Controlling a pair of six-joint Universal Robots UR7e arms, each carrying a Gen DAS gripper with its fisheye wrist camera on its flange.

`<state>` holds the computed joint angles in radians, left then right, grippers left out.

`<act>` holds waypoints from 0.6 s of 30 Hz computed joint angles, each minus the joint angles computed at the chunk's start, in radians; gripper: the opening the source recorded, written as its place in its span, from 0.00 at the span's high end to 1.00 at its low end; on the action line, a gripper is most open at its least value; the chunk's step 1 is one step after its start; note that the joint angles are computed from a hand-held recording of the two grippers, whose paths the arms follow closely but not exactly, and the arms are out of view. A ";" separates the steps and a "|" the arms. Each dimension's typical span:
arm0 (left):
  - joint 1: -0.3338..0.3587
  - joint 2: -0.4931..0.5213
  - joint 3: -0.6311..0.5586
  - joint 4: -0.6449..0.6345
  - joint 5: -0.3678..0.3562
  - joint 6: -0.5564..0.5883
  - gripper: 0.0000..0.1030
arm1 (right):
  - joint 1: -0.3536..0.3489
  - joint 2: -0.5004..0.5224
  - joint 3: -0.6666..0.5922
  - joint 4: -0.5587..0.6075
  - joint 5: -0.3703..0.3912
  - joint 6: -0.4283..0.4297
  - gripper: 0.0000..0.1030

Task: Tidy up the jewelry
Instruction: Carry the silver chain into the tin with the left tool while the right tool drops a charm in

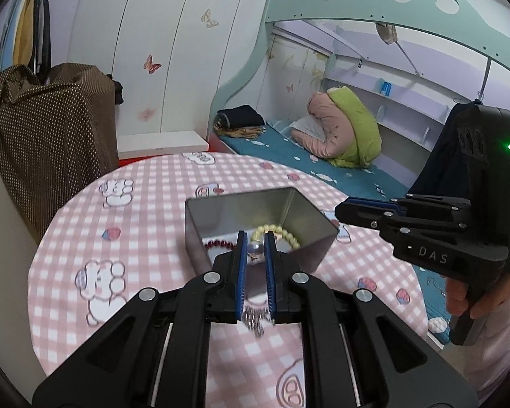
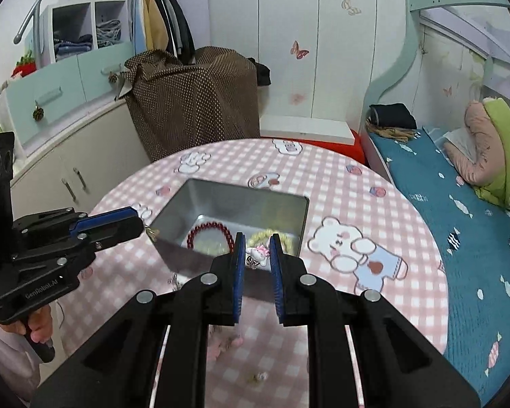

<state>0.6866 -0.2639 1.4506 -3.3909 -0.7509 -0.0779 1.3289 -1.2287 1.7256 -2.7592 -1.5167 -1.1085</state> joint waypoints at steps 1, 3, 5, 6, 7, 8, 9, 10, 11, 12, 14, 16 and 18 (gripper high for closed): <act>0.002 0.000 -0.005 0.002 -0.002 0.003 0.90 | 0.001 0.004 -0.003 0.001 0.000 0.001 0.87; 0.009 0.006 -0.028 0.016 -0.005 0.009 0.90 | 0.006 0.018 -0.018 0.007 -0.002 0.005 0.87; 0.015 0.011 -0.046 0.027 -0.008 0.012 0.90 | 0.010 0.030 -0.029 0.007 -0.008 0.008 0.87; 0.020 0.013 -0.057 0.036 -0.012 0.012 0.90 | 0.011 0.037 -0.036 0.011 -0.009 0.010 0.86; 0.024 0.016 -0.067 0.042 -0.015 0.012 0.90 | 0.012 0.042 -0.039 0.014 -0.010 0.012 0.86; 0.027 0.018 -0.073 0.047 -0.016 0.012 0.90 | 0.013 0.050 -0.046 0.017 -0.014 0.013 0.86; 0.031 0.021 -0.082 0.055 -0.020 0.011 0.90 | 0.013 0.055 -0.050 0.018 -0.018 0.013 0.86; 0.035 0.024 -0.089 0.061 -0.023 0.011 0.90 | 0.014 0.058 -0.054 0.020 -0.021 0.014 0.86; 0.038 0.026 -0.095 0.067 -0.026 0.009 0.90 | 0.015 0.063 -0.059 0.023 -0.025 0.017 0.86; 0.042 0.029 -0.105 0.078 -0.029 0.006 0.90 | 0.015 0.070 -0.067 0.029 -0.029 0.018 0.86; 0.049 0.035 -0.118 0.090 -0.036 0.004 0.90 | 0.016 0.078 -0.075 0.034 -0.035 0.021 0.86; 0.053 0.039 -0.130 0.104 -0.040 -0.002 0.90 | 0.016 0.086 -0.087 0.048 -0.040 0.021 0.86; 0.056 0.043 -0.137 0.115 -0.041 -0.011 0.90 | 0.016 0.091 -0.093 0.055 -0.042 0.020 0.86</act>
